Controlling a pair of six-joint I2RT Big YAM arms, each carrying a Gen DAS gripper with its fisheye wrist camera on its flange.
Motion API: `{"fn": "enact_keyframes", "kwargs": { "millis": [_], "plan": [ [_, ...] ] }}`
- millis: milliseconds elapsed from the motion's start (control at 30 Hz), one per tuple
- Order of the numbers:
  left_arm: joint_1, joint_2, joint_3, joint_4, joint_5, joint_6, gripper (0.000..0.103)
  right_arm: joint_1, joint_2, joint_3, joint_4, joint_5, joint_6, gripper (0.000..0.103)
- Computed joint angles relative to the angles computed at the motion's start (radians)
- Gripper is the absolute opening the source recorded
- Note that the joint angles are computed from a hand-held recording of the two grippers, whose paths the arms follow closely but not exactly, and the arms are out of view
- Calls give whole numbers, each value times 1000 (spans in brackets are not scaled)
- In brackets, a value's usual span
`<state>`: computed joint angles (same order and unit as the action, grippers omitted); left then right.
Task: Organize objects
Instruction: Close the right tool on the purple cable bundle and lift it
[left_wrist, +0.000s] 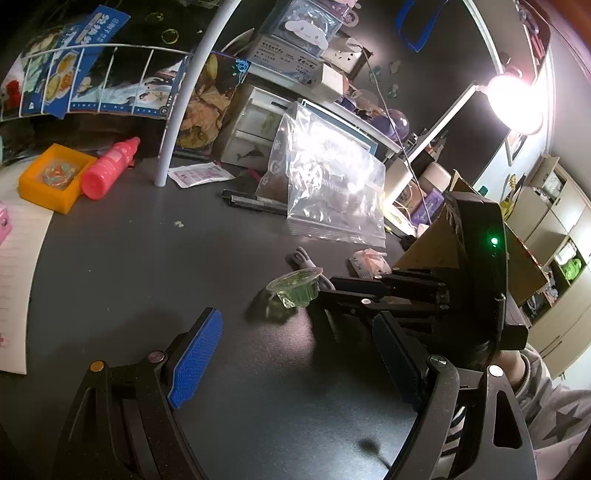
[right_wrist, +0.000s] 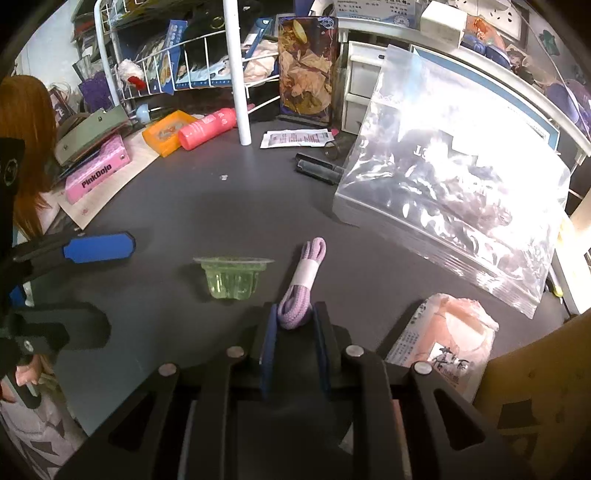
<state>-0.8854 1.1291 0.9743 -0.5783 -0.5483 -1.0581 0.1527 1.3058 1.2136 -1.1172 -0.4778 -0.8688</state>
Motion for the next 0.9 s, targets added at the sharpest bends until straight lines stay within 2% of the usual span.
{"fn": "enact_keyframes", "kwargs": {
  "millis": [333, 533, 700, 800, 867, 900],
  "plan": [
    [-13, 9, 16, -21, -11, -10, 82, 7, 5, -1, 29, -10, 15, 13],
    [-24, 19, 41, -40, -26, -12, 82, -18, -42, -20, 24, -46, -38, 13],
    [-41, 31, 69, -36, -38, 1, 82, -69, -86, -6, -85, -143, -144, 13],
    [-56, 33, 91, -24, -59, 16, 81, -104, -109, 17, -185, -209, -232, 13],
    [-65, 35, 104, -9, -69, 37, 79, -131, -134, 27, -238, -252, -293, 13],
    [-70, 33, 108, 6, -74, 46, 75, -140, -144, 31, -261, -268, -318, 13]
  ]
}}
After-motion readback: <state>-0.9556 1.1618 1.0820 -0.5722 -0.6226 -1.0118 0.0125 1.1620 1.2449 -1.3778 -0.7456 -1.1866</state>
